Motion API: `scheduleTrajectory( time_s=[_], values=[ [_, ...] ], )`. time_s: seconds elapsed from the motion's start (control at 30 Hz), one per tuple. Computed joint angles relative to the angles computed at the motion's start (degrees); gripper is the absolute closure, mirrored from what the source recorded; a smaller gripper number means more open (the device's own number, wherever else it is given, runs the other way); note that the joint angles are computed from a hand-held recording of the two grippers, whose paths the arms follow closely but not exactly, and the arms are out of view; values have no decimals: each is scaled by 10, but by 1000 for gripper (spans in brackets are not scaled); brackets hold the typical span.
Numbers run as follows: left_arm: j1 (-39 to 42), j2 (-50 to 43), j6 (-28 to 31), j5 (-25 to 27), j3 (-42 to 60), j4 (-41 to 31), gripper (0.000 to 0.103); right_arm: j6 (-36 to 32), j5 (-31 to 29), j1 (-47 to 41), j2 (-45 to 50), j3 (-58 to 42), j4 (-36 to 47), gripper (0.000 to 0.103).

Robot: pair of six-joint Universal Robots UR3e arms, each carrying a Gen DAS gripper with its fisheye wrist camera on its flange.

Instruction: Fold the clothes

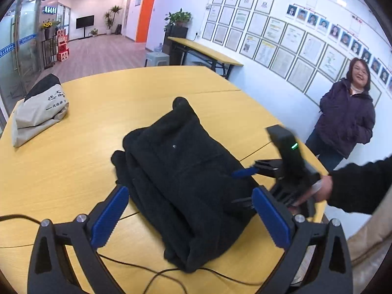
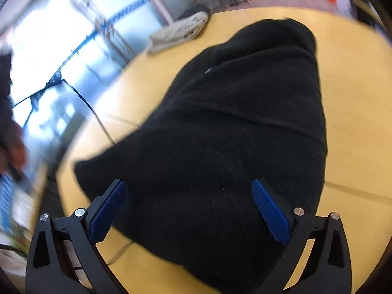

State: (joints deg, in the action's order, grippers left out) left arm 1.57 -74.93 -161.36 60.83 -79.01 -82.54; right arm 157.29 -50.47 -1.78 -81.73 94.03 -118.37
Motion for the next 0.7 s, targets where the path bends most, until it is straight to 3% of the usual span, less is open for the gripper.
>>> scheduleTrajectory(
  time_s=[0.17, 0.23, 0.43, 0.5, 0.7],
  values=[
    [-113, -48, -114, 84, -70, 150, 0, -62, 45, -129, -147, 81, 104, 2],
    [-157, -82, -151, 127, -69, 174, 0, -120, 48, -201, -220, 93, 208, 2],
    [-245, -158, -171, 243, -73, 176, 0, -306, 27, -405, -355, 33, 525, 2],
    [-244, -158, -190, 251, -102, 175, 0, -346, 20, -447, -373, 10, 592, 2],
    [-219, -126, -215, 221, -188, 239, 0, -415, 17, -484, -362, -32, 669, 2]
  ],
)
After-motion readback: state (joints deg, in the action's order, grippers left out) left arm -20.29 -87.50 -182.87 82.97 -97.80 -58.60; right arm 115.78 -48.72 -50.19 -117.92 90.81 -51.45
